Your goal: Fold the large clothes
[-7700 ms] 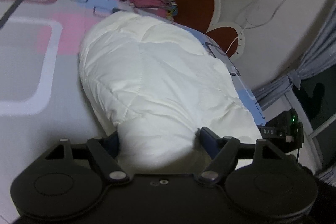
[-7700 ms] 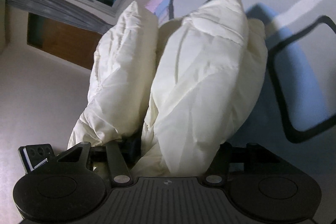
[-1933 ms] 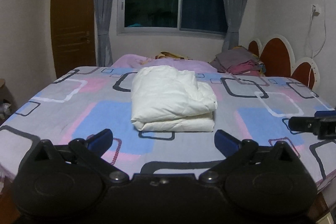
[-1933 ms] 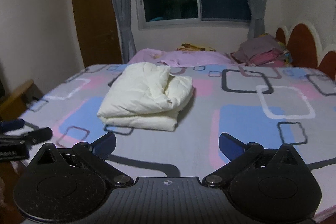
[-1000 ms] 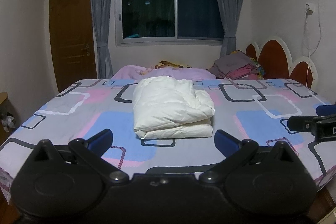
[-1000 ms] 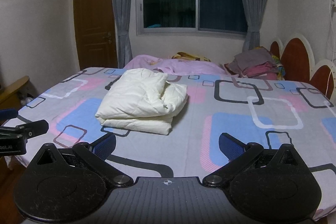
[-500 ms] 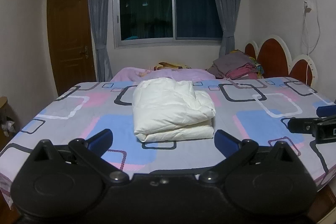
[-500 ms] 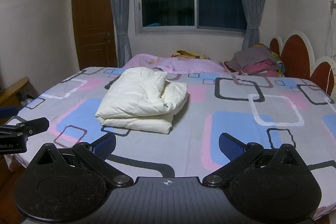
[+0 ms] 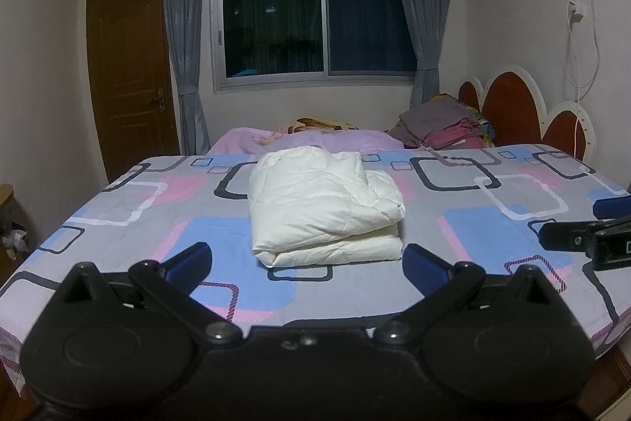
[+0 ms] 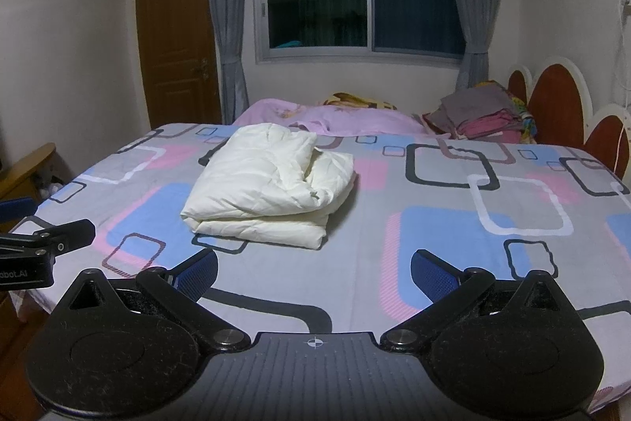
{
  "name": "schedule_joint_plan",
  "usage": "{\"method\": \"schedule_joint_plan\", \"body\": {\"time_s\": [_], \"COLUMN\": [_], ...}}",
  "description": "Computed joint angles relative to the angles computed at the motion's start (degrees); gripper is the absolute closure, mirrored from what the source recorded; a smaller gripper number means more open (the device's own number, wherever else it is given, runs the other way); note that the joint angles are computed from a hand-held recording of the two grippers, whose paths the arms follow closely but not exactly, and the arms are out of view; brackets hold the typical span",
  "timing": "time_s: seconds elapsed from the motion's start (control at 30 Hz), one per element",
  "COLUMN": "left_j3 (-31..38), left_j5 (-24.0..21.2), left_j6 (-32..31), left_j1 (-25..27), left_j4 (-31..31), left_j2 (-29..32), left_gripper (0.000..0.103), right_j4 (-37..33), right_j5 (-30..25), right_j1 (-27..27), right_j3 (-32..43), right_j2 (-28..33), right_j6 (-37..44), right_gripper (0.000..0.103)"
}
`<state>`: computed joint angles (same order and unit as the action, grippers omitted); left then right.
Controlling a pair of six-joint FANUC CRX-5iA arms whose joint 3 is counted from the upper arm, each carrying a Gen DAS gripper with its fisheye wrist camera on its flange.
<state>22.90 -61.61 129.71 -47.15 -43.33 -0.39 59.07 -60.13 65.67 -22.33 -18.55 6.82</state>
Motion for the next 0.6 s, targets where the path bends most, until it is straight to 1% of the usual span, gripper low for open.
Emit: {"method": "schedule_joint_plan", "body": {"time_s": [0.4,0.6], "left_j3": [-1.7,-1.9], "left_j5": [2.0,2.2], "left_j6": [-0.9,-1.2], "left_j1": [1.4,1.8], "left_j4": [1.2,1.5], "left_j2": [-1.2,-1.4], "left_gripper": [0.001,0.001], "right_j4": [0.0,-0.1], "right_j5": [0.1,0.2], "right_j1": [0.0,0.0], "right_j3": [0.1,0.4], "right_j2": [0.1,0.4], "right_j6": [0.2,0.3], "right_gripper": [0.0,0.0]}}
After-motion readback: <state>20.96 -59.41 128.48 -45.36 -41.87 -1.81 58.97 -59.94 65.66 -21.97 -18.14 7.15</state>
